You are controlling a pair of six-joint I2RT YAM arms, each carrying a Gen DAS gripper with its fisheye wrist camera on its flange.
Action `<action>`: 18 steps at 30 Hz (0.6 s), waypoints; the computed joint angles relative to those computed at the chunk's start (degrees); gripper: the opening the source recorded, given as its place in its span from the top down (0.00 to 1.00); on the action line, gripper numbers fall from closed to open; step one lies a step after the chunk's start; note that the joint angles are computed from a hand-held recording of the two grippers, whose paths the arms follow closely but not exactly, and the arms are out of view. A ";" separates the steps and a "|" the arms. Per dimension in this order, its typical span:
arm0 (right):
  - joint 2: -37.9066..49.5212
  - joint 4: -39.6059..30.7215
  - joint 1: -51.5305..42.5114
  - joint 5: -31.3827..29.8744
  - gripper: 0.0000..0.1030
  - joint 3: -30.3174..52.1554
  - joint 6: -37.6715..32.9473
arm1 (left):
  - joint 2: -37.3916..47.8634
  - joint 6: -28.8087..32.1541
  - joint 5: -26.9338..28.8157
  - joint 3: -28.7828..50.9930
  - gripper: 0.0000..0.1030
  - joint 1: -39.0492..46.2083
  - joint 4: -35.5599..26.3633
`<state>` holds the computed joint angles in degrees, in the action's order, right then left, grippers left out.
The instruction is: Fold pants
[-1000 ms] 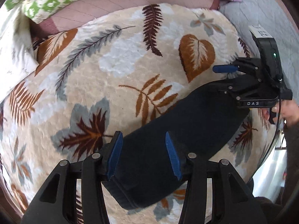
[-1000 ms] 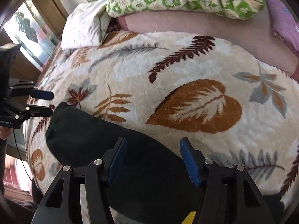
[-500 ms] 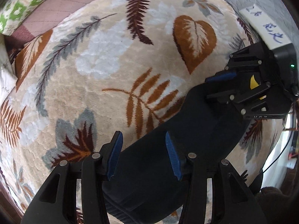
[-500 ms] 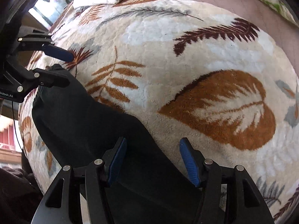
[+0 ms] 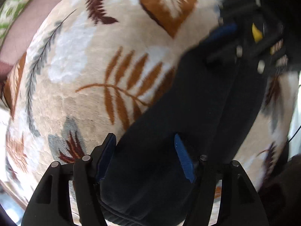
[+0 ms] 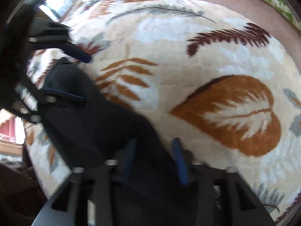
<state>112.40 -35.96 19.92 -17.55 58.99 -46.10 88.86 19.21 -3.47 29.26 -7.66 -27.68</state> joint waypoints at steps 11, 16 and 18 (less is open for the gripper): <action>-9.58 8.95 -1.31 0.49 0.92 -10.07 -4.29 | -10.11 -11.62 5.18 -1.48 0.96 3.63 -2.52; -14.52 8.46 -3.72 -1.62 0.93 -11.47 -6.11 | -10.46 -15.38 1.30 -1.36 0.96 0.73 -1.88; -14.34 8.11 -5.91 -3.45 0.97 -9.86 -6.15 | -6.14 -15.24 1.28 0.43 0.96 2.00 -0.65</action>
